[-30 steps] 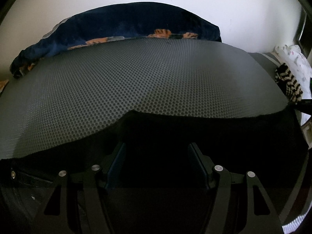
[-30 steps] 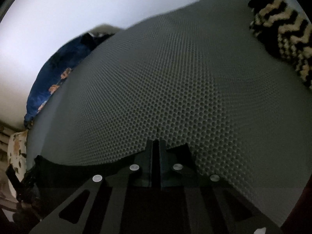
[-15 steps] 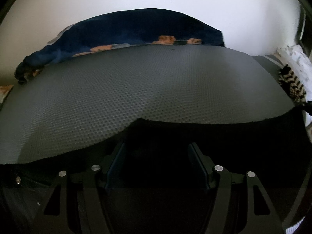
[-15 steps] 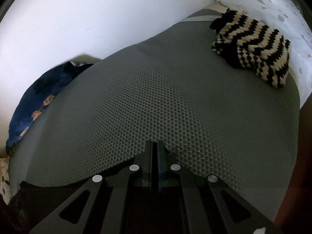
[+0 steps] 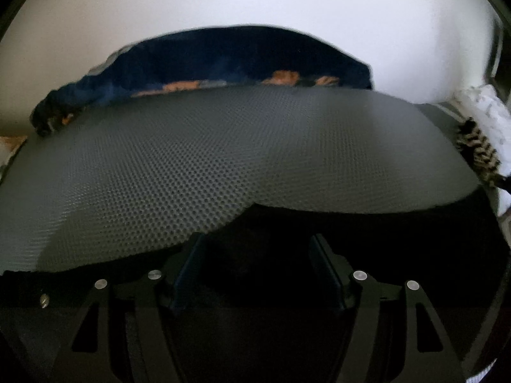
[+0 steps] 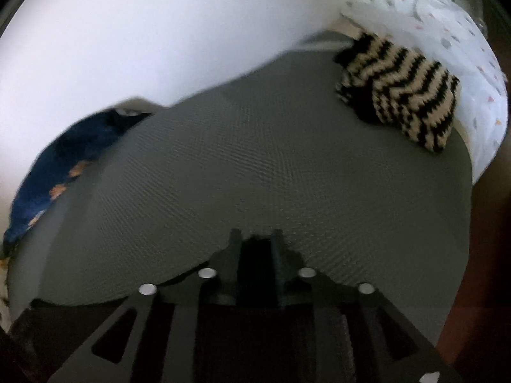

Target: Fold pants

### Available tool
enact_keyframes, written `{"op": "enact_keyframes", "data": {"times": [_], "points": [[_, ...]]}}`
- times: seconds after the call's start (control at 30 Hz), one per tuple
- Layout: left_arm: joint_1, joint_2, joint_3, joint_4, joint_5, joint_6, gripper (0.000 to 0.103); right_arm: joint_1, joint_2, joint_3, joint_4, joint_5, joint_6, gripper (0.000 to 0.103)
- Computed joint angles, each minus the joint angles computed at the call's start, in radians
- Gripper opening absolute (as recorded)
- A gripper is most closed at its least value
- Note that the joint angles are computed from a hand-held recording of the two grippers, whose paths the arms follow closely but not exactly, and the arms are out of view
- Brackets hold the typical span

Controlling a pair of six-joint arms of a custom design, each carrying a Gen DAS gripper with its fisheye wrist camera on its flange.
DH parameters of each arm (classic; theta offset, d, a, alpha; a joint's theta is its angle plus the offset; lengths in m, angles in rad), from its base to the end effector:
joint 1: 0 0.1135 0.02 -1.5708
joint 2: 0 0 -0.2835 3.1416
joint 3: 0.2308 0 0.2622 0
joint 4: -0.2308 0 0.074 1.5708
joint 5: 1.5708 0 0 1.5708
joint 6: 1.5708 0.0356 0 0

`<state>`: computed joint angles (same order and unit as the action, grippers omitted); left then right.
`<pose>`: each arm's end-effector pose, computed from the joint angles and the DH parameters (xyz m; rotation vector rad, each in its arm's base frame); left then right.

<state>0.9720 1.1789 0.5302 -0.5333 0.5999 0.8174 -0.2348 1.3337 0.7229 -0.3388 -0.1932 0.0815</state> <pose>0.1240 0.1461 0.1734 -0.0402 2.4420 -0.0974 0.2548 -0.0539 0.2032 0.3173 2.4838 0.1803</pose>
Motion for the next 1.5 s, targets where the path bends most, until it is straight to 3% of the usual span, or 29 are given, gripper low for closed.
{"op": "enact_keyframes", "data": {"times": [0.13,0.2,0.27,0.4,0.47,0.57,0.8,0.9,1.03,1.07,1.17,1.33,1.5], "points": [[0.152,-0.076,0.002,-0.264,0.072,0.283,0.068,0.139,-0.155,-0.052,-0.124,-0.075,0.012,0.022],[0.213,-0.099,-0.022,-0.333,0.064,0.403,0.068,0.276,-0.212,-0.093,-0.163,-0.070,0.050,0.022],[0.277,-0.104,-0.056,-0.351,0.035,0.502,0.068,0.430,-0.247,-0.129,-0.173,-0.046,0.107,0.022],[0.350,-0.095,-0.091,-0.337,0.014,0.588,0.068,0.688,-0.248,-0.176,-0.147,0.014,0.188,0.023],[0.379,-0.066,-0.084,-0.330,0.013,0.616,0.068,0.756,-0.236,-0.192,-0.127,0.028,0.216,0.023],[0.440,0.000,-0.056,-0.342,0.023,0.694,0.068,0.809,-0.227,-0.209,-0.128,0.132,0.216,0.023],[0.612,0.172,0.073,-0.532,0.001,0.965,0.068,0.609,-0.352,-0.255,-0.223,0.190,0.140,0.022],[0.692,0.197,0.112,-0.566,-0.010,1.037,0.068,0.469,-0.365,-0.262,-0.228,0.157,0.078,0.021],[0.768,0.271,0.166,-0.523,0.003,1.014,0.069,0.406,-0.369,-0.260,-0.239,0.154,0.086,0.022],[0.774,0.281,0.170,-0.495,0.006,0.994,0.069,0.387,-0.369,-0.253,-0.251,0.151,0.091,0.026],[0.792,0.323,0.188,-0.477,0.020,0.996,0.069,0.250,-0.443,-0.248,-0.318,0.048,0.073,0.033],[0.781,0.265,0.126,-0.403,0.034,0.963,0.073,-0.121,-0.547,-0.234,-0.510,-0.172,-0.093,0.036],[0.750,0.249,0.145,-0.434,0.037,0.862,0.073,-0.519,-0.485,-0.217,-0.668,-0.325,-0.365,0.037]]}}
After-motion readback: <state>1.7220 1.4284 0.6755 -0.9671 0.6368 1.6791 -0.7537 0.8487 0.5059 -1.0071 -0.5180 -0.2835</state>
